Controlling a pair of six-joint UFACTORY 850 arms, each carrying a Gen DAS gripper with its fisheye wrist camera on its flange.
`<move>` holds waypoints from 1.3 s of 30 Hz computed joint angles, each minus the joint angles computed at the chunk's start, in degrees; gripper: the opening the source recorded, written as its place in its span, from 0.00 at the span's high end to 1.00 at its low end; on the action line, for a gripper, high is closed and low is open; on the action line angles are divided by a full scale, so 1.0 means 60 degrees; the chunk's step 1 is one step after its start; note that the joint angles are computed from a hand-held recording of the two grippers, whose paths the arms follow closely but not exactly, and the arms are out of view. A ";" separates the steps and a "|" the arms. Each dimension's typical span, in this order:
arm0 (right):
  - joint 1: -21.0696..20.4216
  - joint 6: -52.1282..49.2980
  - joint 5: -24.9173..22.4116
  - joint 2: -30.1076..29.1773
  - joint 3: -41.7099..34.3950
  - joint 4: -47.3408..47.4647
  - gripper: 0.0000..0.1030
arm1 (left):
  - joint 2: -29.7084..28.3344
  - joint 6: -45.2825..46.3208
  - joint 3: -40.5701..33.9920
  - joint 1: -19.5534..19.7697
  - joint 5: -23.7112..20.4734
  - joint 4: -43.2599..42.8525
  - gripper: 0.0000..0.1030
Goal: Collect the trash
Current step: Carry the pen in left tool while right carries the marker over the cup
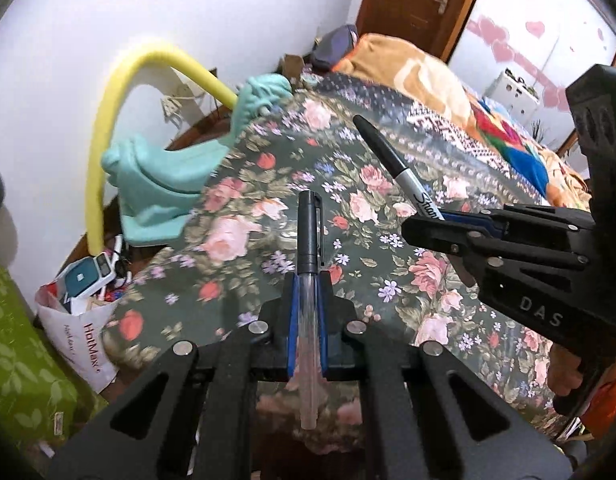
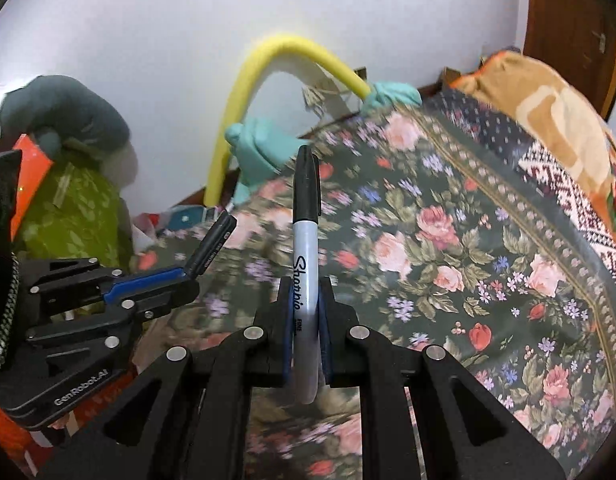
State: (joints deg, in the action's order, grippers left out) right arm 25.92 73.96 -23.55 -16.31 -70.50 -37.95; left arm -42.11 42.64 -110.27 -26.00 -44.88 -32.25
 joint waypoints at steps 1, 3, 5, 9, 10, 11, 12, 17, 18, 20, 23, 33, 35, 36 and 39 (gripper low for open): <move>0.0129 0.0140 -0.0099 0.0009 -0.0098 -0.0134 0.90 | 0.0175 0.0081 0.0191 0.0067 0.0107 -0.0070 0.93; 0.0355 0.0319 -0.0276 -0.0028 -0.0320 -0.0372 0.90 | 0.0535 0.0219 0.0592 0.0214 0.0330 -0.0149 0.93; 0.0603 0.0540 -0.0443 -0.0072 -0.0488 -0.0596 0.90 | 0.0856 0.0389 0.0967 0.0382 0.0482 -0.0277 0.93; 0.1030 0.0692 -0.0671 -0.0241 -0.0892 -0.0761 0.90 | 0.1267 0.0457 0.1515 0.0676 0.0787 -0.0378 0.93; 0.1086 0.0694 -0.0682 -0.0279 -0.0951 -0.0769 0.90 | 0.1361 0.0464 0.1652 0.0789 0.0819 -0.0424 0.93; 0.1180 0.0676 -0.0709 -0.0361 -0.1072 -0.0761 0.90 | 0.1445 0.0431 0.1764 0.0880 0.0838 -0.0447 0.93; 0.1242 0.0656 -0.0710 -0.0425 -0.1153 -0.0751 0.90 | 0.1521 0.0423 0.1879 0.0994 0.0851 -0.0476 0.93; 0.1595 0.0083 -0.0741 -0.0993 -0.1868 -0.0286 0.90 | 0.1808 0.0198 0.2432 0.1529 0.1086 -0.0343 0.93; 0.1654 -0.0167 -0.0727 -0.1162 -0.2063 -0.0097 0.90 | 0.1840 0.0081 0.2530 0.1637 0.1135 -0.0256 0.93; 0.1749 -0.0571 -0.0712 -0.1448 -0.2399 0.0230 0.90 | 0.1893 -0.0101 0.2712 0.1834 0.1209 -0.0129 0.93; 0.1859 -0.1505 -0.0647 -0.1995 -0.3015 0.1025 0.90 | 0.1877 -0.0554 0.2959 0.2166 0.1351 0.0199 0.93; 0.2008 -0.5842 -0.0995 -0.4319 -0.5625 0.4877 0.90 | 0.1183 -0.2067 0.3070 0.3098 0.1205 0.1527 0.93; 0.2022 -0.6539 -0.1224 -0.4794 -0.6196 0.5522 0.90 | 0.1023 -0.2226 0.3057 0.3213 0.1133 0.1718 0.93; 0.2022 -0.6854 -0.1334 -0.5016 -0.6451 0.5810 0.90 | 0.0907 -0.2355 0.3021 0.3260 0.1080 0.1861 0.93; 0.1993 -0.7907 -0.1780 -0.5789 -0.7350 0.6864 0.90 | 0.0619 -0.2682 0.2990 0.3381 0.1022 0.2286 0.93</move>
